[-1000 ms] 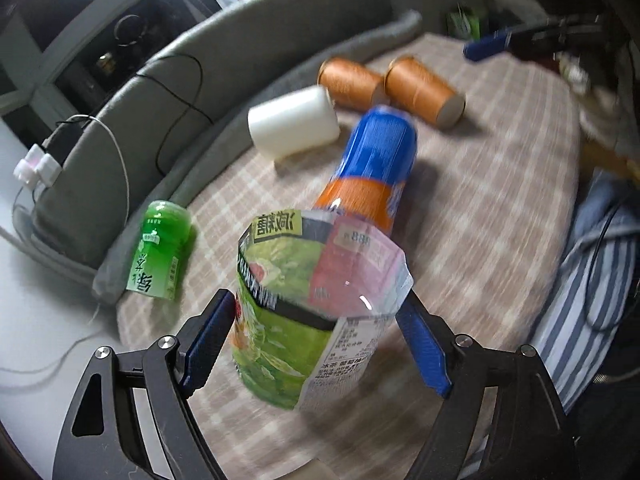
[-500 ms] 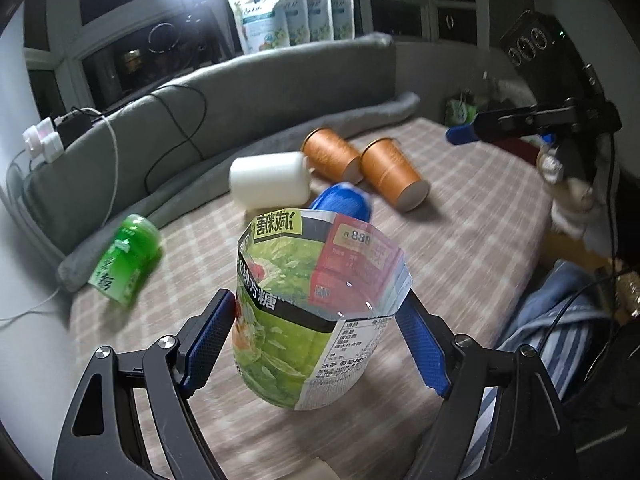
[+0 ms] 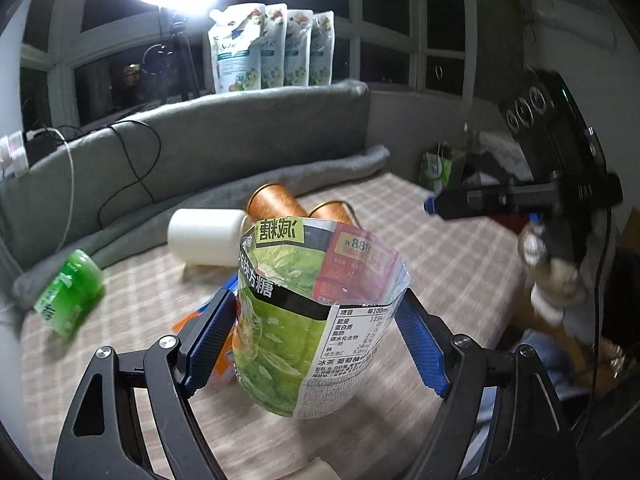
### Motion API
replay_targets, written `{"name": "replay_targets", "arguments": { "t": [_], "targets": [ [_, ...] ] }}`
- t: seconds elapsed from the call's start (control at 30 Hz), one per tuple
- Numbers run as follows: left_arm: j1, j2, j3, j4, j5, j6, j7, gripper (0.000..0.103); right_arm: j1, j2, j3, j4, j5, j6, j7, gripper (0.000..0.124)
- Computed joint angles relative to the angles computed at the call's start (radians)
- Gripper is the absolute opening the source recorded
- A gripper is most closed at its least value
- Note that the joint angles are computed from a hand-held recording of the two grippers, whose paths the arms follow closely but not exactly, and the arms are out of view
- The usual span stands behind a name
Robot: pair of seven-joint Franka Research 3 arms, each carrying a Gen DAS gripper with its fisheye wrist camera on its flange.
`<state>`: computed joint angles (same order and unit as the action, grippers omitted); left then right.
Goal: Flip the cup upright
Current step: 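Lower the upright cup with the left gripper onto the tablecloth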
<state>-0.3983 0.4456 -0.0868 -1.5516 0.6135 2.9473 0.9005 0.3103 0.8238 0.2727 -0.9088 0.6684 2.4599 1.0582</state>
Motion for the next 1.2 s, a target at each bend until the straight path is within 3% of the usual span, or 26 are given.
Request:
{"name": "replay_targets", "arguments": {
  "t": [0.53, 0.97, 1.2],
  "targets": [
    [-0.077, 0.158, 0.072, 0.203, 0.028, -0.012, -0.093, 0.080, 0.005, -0.064, -0.023, -0.115, -0.020, 0.111, 0.041, 0.092],
    [-0.064, 0.149, 0.051, 0.180, 0.016, -0.044, -0.116, 0.080, 0.027, -0.088, -0.048, -0.161, -0.085, 0.174, 0.115, 0.092],
    [-0.060, 0.133, 0.043, 0.151, 0.009, -0.055, -0.118, 0.080, 0.082, -0.111, -0.122, -0.197, -0.198, 0.227, 0.244, 0.092]
  ]
}}
